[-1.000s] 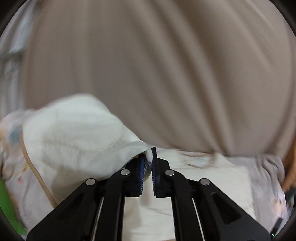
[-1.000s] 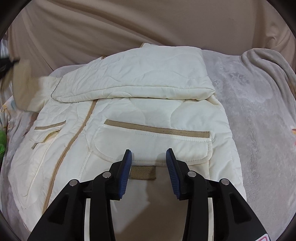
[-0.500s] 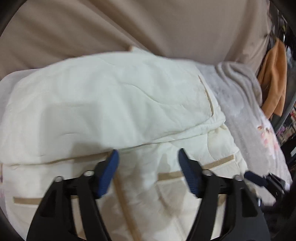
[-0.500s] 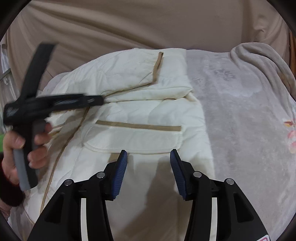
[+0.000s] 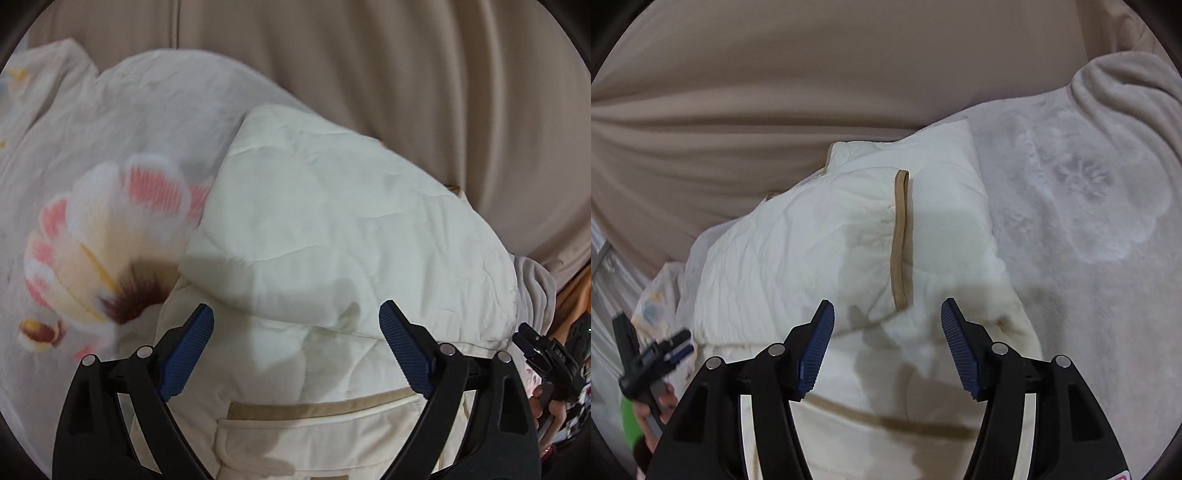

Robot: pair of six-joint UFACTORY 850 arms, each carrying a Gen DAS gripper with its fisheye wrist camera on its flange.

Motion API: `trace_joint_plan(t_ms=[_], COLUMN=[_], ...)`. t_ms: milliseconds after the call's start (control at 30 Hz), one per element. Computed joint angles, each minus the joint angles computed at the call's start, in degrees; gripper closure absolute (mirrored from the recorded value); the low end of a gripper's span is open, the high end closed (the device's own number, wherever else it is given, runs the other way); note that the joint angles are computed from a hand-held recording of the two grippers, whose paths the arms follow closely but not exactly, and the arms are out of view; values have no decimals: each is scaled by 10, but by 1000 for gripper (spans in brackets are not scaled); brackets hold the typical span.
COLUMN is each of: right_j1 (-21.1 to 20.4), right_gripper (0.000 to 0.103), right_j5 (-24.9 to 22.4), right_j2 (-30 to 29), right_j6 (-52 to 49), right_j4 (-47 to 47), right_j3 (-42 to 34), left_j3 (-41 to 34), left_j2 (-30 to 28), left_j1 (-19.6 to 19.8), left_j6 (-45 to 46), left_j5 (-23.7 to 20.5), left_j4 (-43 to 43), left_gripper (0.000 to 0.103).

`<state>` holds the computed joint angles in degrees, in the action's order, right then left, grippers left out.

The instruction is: Fold large clothes

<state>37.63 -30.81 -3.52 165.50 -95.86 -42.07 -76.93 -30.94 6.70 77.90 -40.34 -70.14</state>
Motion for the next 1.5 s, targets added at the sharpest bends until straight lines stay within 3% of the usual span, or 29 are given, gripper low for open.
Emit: trace_joint_plan(t_ms=[100,133,167,267,333,400,467,533,567,667,800,833,967,1067,1167,1300,1400,1467,1500], right_j1=[-22,-25,-22,26,58,69,40,-12,-21,-9,12,19,95,177,267,365,407,410,408], right_gripper=[49,76,91,93,96,97,97,97,97,97,89,85,54,41,35,34,34,37,45], right_j5=[26,32,22,-92,-167,-208,-163,-58,-34,-55,-88,-96,-150,-188,-205,-203,-185,-180,-180], right_j2=[-26,-33,-37,-9,14,11,-21,-62,-76,-61,-40,-35,11,56,80,68,54,46,42], right_j6=[48,26,-20,-72,-77,-111,-170,-206,-189,-147,-211,-238,-296,-295,-243,-122,9,72,77], right_j4=[-49,-42,-19,-27,-54,-27,54,117,112,76,126,150,240,314,375,405,353,306,294], right_j3=[-20,-32,-47,-62,-58,-61,-79,-83,-79,-68,-68,-68,-27,14,47,64,78,83,80], left_j3=[-23,-27,-31,-26,-18,-10,-9,-9,-4,23,33,41,80,115,153,192,230,232,233], left_j2=[-23,-27,-28,-12,2,10,3,-14,-19,-5,5,13,52,80,103,109,127,132,136], left_j1=[-7,-10,-14,-19,-11,-11,-26,-44,-45,-53,-47,-41,5,60,114,161,177,178,177], left_j6=[-33,-37,-38,3,50,83,81,79,97,189,180,177,169,160,151,121,177,179,168], left_j5=[6,14,25,50,35,46,78,126,132,159,149,140,91,30,-18,-40,-30,-53,-63], left_j4=[14,14,16,-33,-88,-113,-88,-55,-66,-147,-139,-130,-81,-31,16,91,62,77,91], left_gripper=[23,38,52,78,79,79,79,79,78,77,73,68,30,14,12,12,25,61,68])
